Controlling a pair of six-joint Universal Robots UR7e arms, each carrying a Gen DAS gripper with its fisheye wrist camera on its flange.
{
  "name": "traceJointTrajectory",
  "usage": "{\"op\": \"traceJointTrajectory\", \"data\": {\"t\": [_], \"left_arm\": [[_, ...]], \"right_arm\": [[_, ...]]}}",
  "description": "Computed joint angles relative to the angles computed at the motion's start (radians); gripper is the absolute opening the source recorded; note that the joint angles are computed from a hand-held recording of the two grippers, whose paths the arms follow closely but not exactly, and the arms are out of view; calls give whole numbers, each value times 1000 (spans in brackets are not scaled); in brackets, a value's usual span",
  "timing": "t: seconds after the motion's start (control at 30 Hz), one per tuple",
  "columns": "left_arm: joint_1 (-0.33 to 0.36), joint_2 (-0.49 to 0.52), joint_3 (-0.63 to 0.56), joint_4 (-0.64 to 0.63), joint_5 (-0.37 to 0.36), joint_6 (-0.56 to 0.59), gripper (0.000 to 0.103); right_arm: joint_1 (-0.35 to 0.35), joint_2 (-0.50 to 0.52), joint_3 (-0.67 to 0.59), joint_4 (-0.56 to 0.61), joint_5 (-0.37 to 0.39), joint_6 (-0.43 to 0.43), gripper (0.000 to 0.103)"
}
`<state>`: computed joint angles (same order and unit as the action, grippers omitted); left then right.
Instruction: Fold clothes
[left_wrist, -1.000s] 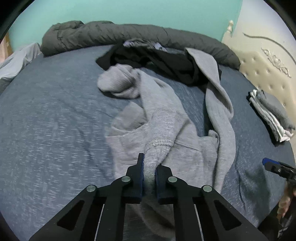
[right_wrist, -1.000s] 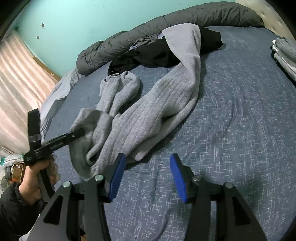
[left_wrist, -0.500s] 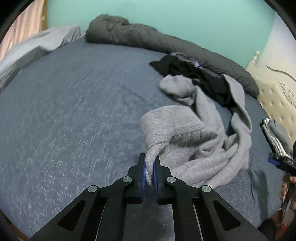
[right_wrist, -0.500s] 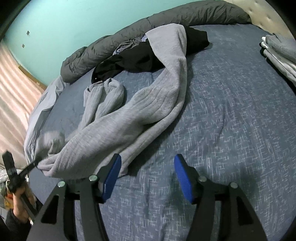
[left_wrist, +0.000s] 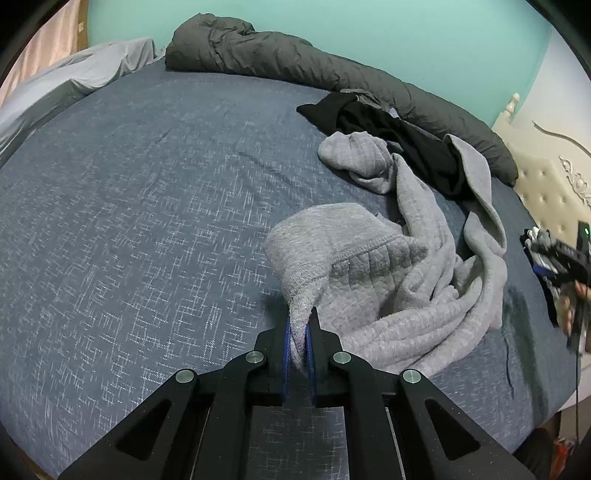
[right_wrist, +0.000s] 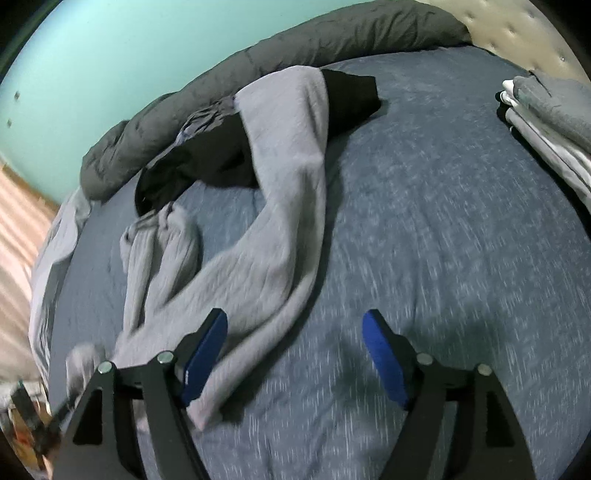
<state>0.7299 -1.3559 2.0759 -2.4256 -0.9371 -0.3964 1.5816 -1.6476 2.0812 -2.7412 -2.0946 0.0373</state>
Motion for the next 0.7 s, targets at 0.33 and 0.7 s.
{"op": "traceJointTrajectory", "data": {"t": [0.33, 0.7], "left_arm": [[6, 13, -1, -21, -2, 47, 7], [-13, 25, -20, -5, 6, 71, 7]], "right_arm": [[-75, 158, -100, -40, 49, -52, 77], [-73, 185, -61, -184, 37, -173, 4]]}}
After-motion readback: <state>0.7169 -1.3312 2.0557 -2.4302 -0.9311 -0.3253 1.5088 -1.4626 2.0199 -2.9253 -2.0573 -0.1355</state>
